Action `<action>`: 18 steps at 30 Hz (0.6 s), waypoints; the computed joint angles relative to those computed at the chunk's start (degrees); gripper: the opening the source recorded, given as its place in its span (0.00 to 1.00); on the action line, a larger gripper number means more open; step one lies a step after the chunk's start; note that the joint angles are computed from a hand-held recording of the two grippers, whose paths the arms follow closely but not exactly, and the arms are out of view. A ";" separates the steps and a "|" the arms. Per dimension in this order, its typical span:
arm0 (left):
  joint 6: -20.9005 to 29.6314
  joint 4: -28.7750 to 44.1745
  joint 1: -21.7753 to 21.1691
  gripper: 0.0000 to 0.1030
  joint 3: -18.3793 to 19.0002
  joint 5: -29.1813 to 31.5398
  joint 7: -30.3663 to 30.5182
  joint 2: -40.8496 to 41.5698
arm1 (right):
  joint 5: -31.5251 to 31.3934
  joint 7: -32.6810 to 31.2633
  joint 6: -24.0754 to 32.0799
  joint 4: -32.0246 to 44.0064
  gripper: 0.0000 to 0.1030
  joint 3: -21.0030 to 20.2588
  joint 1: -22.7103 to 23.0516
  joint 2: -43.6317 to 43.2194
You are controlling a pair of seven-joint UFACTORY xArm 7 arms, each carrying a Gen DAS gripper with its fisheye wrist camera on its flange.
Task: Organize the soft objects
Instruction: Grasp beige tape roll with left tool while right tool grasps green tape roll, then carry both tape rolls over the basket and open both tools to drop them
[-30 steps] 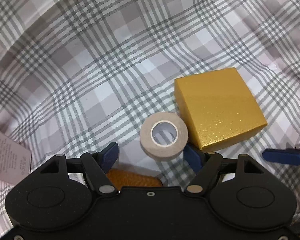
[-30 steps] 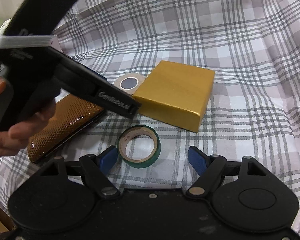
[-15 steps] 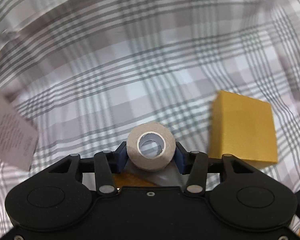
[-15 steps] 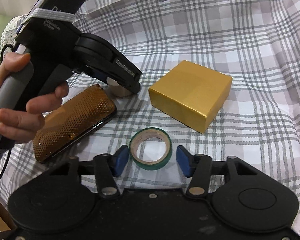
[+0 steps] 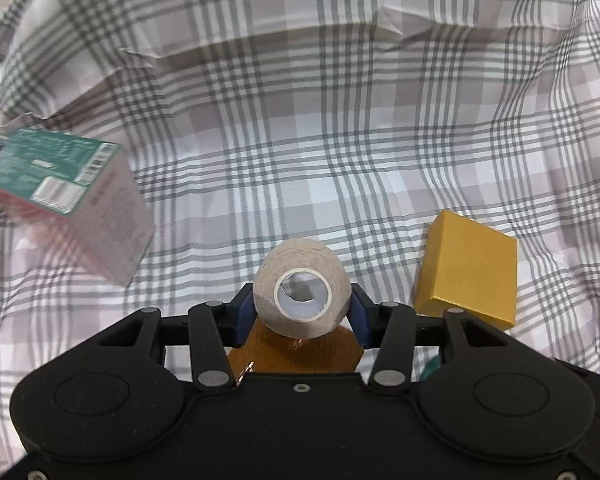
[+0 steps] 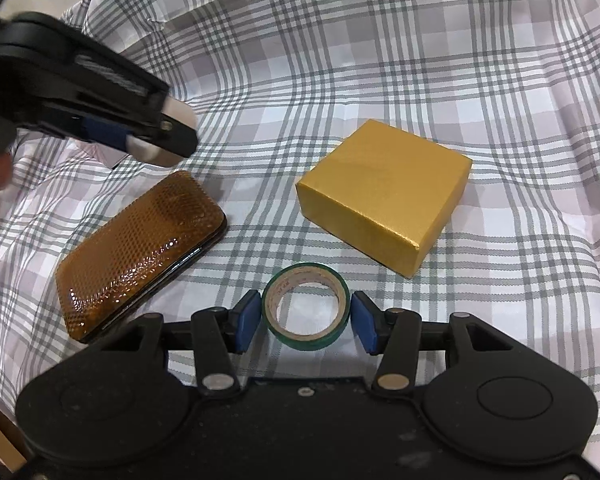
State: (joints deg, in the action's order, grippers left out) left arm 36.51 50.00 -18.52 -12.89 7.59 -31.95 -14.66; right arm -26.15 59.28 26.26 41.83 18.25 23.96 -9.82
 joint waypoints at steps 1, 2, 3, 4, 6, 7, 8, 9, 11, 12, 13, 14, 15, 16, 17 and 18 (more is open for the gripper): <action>0.70 -0.39 0.03 0.47 -0.04 0.00 -0.39 -1.03 | 0.36 -0.63 0.29 0.25 0.47 -0.14 0.12 0.13; 1.24 -0.69 0.08 0.47 -0.30 0.22 -0.99 -1.74 | 1.15 -1.56 0.78 0.57 0.47 -0.38 0.34 0.18; 2.05 -1.00 0.11 0.47 -0.44 0.28 -1.41 -2.65 | 1.66 -1.85 1.08 0.70 0.47 -0.52 0.38 0.06; 2.68 -1.35 0.12 0.47 -0.65 0.33 -1.93 -3.34 | 2.22 -2.08 1.28 0.86 0.47 -0.72 0.35 -0.08; 4.29 -2.18 -0.25 0.47 -0.55 -0.68 -2.05 -5.47 | 4.23 -2.94 1.82 0.95 0.47 -1.20 0.48 -0.97; 5.07 -2.75 -0.51 0.47 -0.51 -1.35 -2.03 -6.63 | 5.50 -3.46 2.05 0.85 0.47 -1.43 0.57 -1.64; 6.13 -3.14 -0.67 0.47 -0.55 -1.87 -2.03 -7.74 | 6.72 -3.86 2.27 0.79 0.47 -1.59 0.61 -2.31; 7.15 -3.47 -0.72 0.47 -0.85 -2.02 -2.31 -8.74 | 8.02 -4.28 2.57 0.69 0.47 -1.74 0.65 -3.18; 9.02 -4.38 -0.85 0.47 -1.59 -2.09 -3.09 -11.09 | 9.50 -4.39 3.35 0.50 0.47 -1.43 0.51 -4.72; 9.93 -4.93 -1.01 0.47 -1.88 -2.27 -3.44 -12.39 | 9.97 -4.26 3.79 0.33 0.47 -1.15 0.42 -5.71; 10.63 -5.50 -1.26 0.47 -2.10 -2.62 -3.72 -13.65 | 10.19 -3.96 4.32 0.13 0.47 -0.72 0.29 -6.78; 11.47 -6.02 -1.58 0.47 -2.25 -3.10 -3.93 -14.97 | 10.30 -3.64 4.85 -0.11 0.47 -0.23 0.19 -7.88; 12.47 -6.45 -1.89 0.47 -2.48 -3.58 -4.21 -16.24 | 10.46 -3.45 5.36 -0.26 0.47 0.21 0.13 -8.78; 13.28 -6.94 -2.19 0.47 -2.76 -3.97 -4.54 -17.56 | 10.71 -3.27 5.93 -0.45 0.47 0.64 0.18 -9.77; 14.23 -7.46 -2.47 0.47 -3.28 -4.17 -5.05 -19.07 | 11.06 -3.08 6.48 -0.78 0.47 1.09 0.38 -11.00; 15.21 -7.77 -2.57 0.47 -3.95 -4.08 -5.71 -20.34 | 11.45 -3.03 6.90 -1.06 0.47 1.44 0.55 -12.01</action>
State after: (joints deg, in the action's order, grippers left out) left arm 51.73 42.23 -21.09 -16.83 3.51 -37.66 -35.00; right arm -14.70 56.25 33.17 40.78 19.69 24.51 -21.83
